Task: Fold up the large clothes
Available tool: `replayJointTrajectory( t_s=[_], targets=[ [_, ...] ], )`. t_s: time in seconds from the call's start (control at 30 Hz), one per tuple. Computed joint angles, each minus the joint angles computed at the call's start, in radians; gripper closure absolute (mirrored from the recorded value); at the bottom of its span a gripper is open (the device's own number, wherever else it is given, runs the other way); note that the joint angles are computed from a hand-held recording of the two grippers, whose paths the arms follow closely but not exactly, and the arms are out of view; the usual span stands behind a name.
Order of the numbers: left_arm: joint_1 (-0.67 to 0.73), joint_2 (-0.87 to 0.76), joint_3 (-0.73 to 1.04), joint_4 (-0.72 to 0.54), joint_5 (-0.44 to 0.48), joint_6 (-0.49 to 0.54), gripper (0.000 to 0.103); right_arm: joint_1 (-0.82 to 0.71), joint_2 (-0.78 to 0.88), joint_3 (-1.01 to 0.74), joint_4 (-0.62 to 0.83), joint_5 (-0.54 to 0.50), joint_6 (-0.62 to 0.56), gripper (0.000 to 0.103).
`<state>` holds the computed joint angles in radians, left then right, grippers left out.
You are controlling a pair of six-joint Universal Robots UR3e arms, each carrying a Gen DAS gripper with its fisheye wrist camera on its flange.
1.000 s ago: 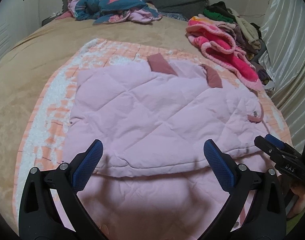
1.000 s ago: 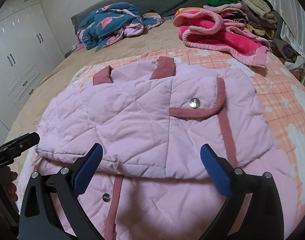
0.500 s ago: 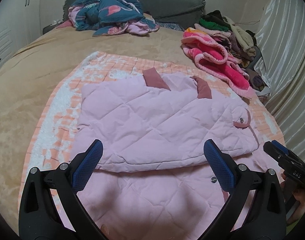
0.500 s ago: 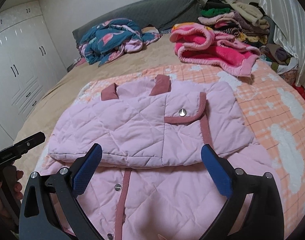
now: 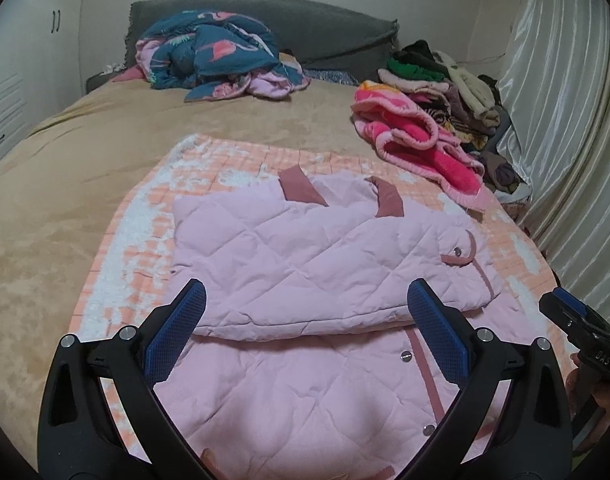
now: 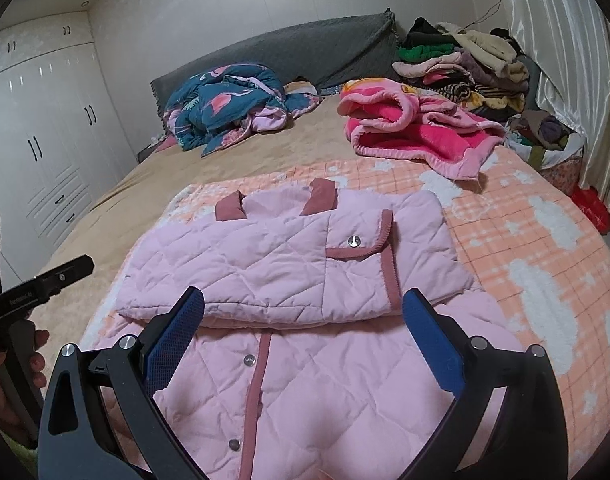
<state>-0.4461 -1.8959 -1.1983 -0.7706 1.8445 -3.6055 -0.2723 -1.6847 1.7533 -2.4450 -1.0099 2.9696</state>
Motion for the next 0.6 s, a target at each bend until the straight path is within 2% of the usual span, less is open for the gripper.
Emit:
replayJointTrajectory(
  t_s=[0.23,0.37,0.5,0.6],
  targets=[
    [-0.034,0.086,-0.09,0.047,0.031,-0.035,0.008,-0.065,-0.119,0.036,0.058,0.046,-0.036,0.004],
    [-0.056,0.116,-0.121,0.06,0.046,-0.05,0.008,-0.115,-0.174,0.04,0.118,0.112,-0.049,0.004],
    [-0.061,0.149,-0.144,0.05,0.037,-0.066,0.008,-0.137,-0.215,0.03,0.162,0.138,-0.062,0.004],
    [-0.081,0.169,-0.144,0.033,0.07,-0.074,0.008,-0.161,-0.258,0.029,0.21,0.172,-0.087,0.004]
  ],
)
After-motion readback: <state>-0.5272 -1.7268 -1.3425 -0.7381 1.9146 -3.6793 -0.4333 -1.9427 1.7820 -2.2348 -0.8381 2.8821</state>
